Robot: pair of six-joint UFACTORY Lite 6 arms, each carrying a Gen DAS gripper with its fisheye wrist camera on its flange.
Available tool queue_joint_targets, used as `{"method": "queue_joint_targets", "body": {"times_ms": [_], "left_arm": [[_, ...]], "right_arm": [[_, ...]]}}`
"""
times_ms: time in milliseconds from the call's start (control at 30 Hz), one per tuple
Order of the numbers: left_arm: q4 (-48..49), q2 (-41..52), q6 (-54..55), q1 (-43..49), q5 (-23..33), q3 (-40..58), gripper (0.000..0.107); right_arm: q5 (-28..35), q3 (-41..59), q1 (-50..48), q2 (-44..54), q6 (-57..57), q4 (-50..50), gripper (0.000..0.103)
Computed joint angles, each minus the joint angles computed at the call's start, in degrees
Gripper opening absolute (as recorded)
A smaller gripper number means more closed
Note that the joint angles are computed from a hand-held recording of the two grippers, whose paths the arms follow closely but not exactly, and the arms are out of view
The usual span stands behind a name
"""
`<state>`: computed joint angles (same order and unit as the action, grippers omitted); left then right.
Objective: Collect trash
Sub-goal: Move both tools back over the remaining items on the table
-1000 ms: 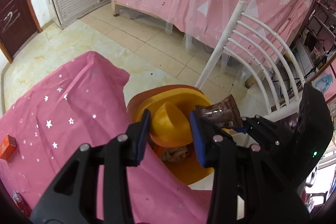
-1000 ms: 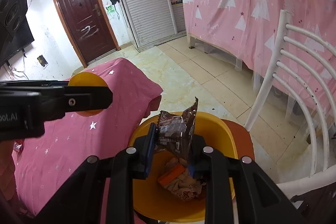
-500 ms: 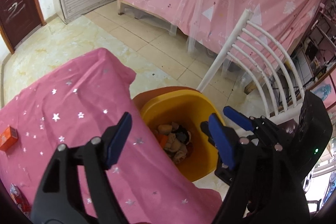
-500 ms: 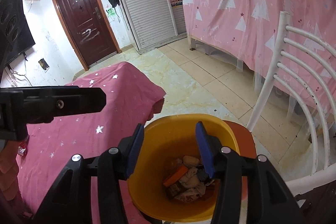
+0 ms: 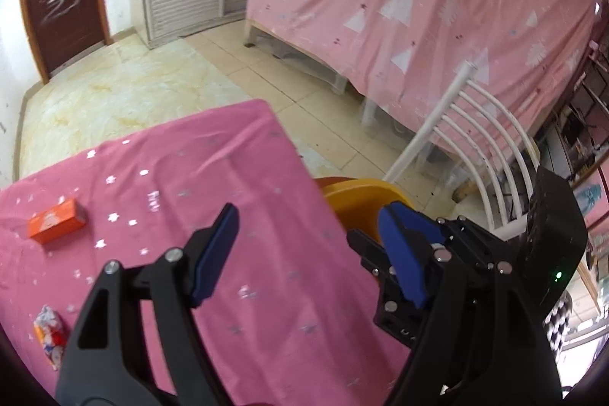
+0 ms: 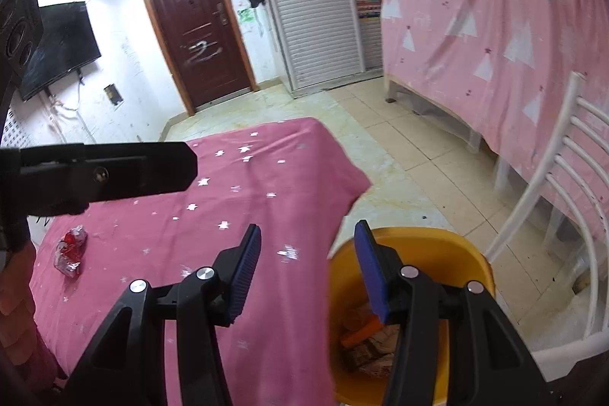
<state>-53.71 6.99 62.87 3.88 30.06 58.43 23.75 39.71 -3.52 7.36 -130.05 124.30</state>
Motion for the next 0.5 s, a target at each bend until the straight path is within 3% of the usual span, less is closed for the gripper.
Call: {"method": "queue_joint_targets", "body": {"times_ms": [500], "left_arm": [[-3.65,-1.05,10.40,16.89,3.99,-1.80,0.072]], "right_arm": [[-3.11,4.36,13.52,1.69,1.46,3.55,0.045]]}}
